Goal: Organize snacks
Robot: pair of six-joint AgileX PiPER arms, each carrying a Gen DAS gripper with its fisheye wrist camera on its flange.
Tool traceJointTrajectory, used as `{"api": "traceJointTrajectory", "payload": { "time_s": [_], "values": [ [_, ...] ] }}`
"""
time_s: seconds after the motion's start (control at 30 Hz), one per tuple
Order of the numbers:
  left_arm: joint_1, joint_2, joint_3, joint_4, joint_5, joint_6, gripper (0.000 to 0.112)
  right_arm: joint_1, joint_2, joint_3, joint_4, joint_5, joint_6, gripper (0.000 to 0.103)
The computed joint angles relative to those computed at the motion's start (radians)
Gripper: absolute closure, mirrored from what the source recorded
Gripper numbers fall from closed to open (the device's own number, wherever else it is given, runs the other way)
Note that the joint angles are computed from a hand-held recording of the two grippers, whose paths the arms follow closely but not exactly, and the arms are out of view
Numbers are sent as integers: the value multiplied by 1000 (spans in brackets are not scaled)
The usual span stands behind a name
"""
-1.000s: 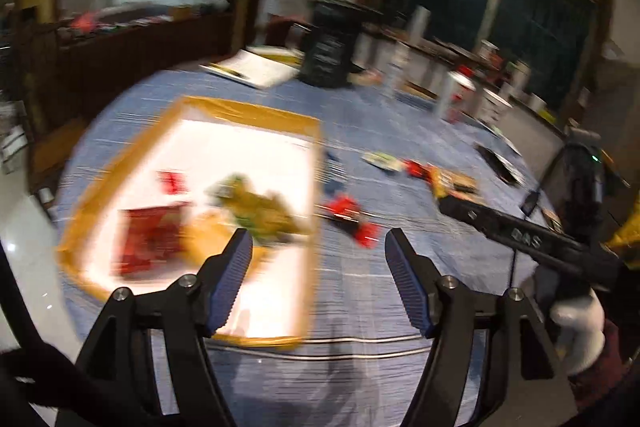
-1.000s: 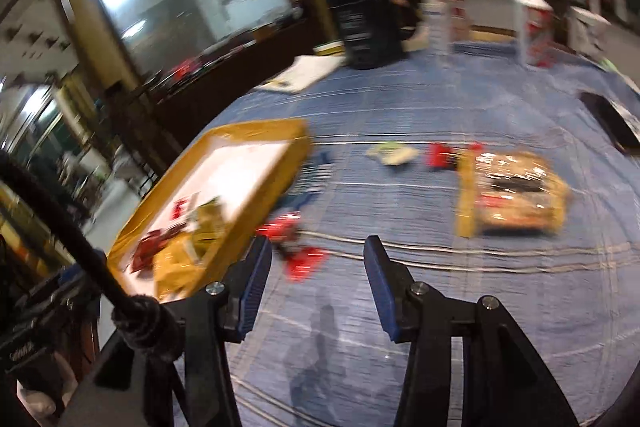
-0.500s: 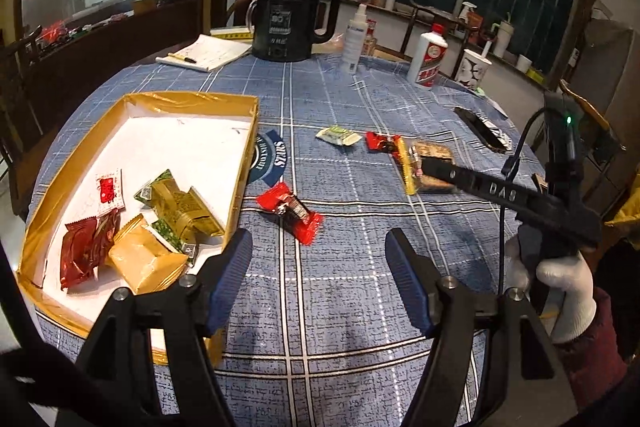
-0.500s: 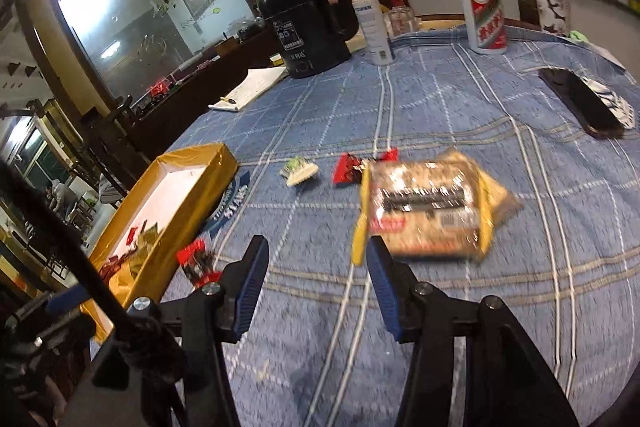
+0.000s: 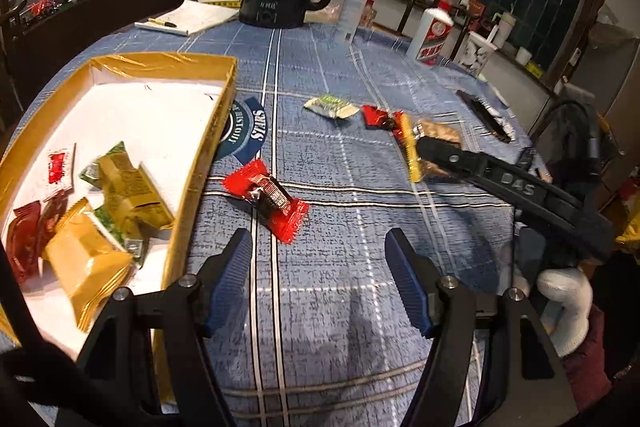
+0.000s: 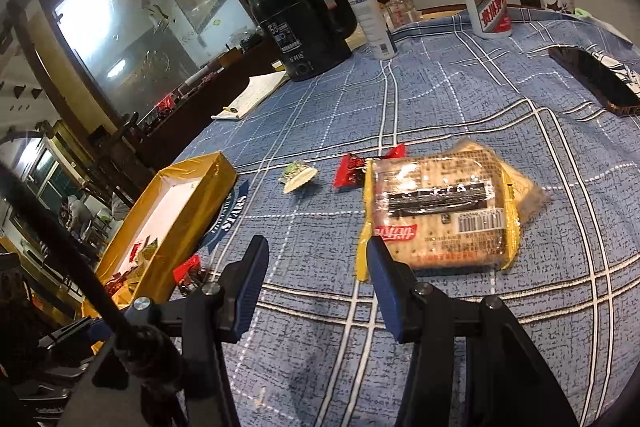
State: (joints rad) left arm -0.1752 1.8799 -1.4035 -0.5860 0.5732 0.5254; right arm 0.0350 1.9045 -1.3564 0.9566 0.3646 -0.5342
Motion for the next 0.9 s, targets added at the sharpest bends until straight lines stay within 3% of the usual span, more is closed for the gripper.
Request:
{"api": "traceJointTrajectory", "payload": {
  "time_s": [0.33,0.47,0.53,0.57,0.6,0.9],
  "values": [
    [-85,190,-240,311,50,-304,43,-13,5,8,87,15,-88,52],
    [-96,247,-327,376,82,-381,44,-13,7,10,97,16,-100,52],
    [-90,268,-358,366,102,-386,58,-11,8,10,90,14,-94,52],
    [-83,270,-359,344,99,-362,79,-11,7,11,89,13,-93,52],
    [-80,272,-363,338,106,-357,84,-10,7,12,84,10,-89,52],
    [-15,235,-332,143,143,-230,83,-6,4,-22,-5,45,-6,52]
  ]
}}
